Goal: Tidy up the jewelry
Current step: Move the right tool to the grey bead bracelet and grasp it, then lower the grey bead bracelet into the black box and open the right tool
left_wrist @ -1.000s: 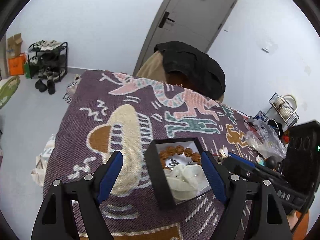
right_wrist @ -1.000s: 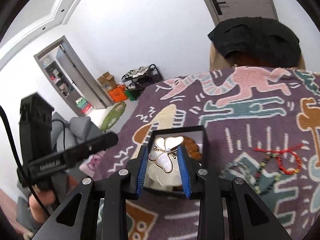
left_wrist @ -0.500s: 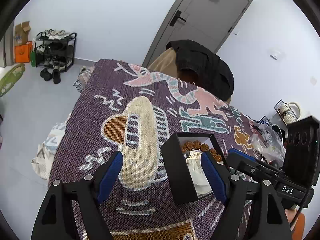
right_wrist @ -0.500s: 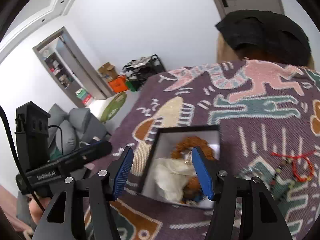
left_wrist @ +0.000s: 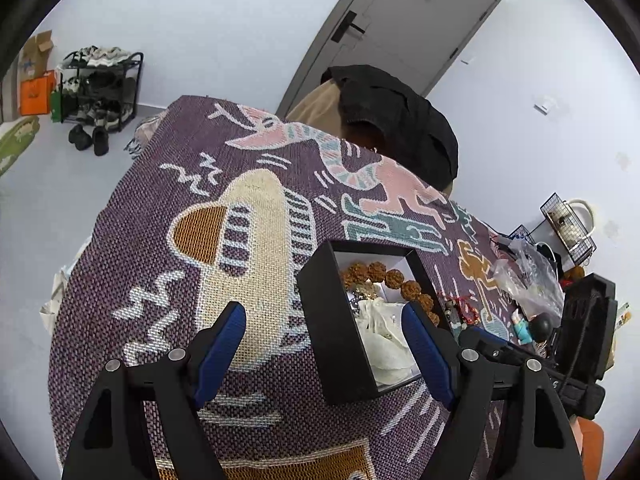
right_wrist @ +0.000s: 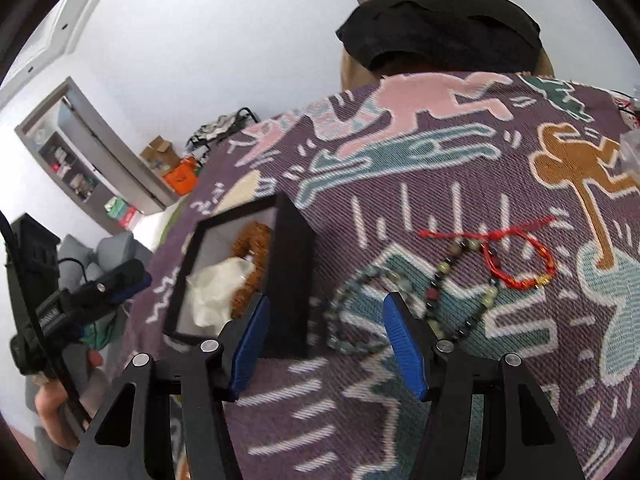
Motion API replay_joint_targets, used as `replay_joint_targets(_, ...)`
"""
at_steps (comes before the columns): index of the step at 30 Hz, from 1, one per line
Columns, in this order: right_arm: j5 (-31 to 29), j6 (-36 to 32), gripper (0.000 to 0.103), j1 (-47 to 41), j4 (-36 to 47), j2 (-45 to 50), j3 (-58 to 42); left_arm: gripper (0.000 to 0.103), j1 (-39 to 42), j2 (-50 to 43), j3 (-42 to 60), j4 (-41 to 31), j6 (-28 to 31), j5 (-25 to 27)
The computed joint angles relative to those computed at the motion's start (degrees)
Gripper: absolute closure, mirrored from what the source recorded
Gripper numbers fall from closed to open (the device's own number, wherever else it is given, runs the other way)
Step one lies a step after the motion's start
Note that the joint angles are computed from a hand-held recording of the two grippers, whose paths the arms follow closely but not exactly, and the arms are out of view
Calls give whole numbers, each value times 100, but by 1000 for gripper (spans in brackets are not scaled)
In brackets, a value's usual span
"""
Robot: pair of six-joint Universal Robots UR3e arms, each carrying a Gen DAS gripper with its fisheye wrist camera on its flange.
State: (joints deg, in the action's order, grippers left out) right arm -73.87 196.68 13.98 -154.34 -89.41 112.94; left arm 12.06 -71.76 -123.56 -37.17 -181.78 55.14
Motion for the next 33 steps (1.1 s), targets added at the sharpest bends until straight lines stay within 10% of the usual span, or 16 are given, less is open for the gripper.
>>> replay_joint_targets(25,-1318,-1713,83,977,647,1117,-1027,22,503,392,-467,-223,240,-262)
replay_joint_targets(33,-712,-1729,93,573,666,584,-535,22,443,404,-491,-217,222,-266)
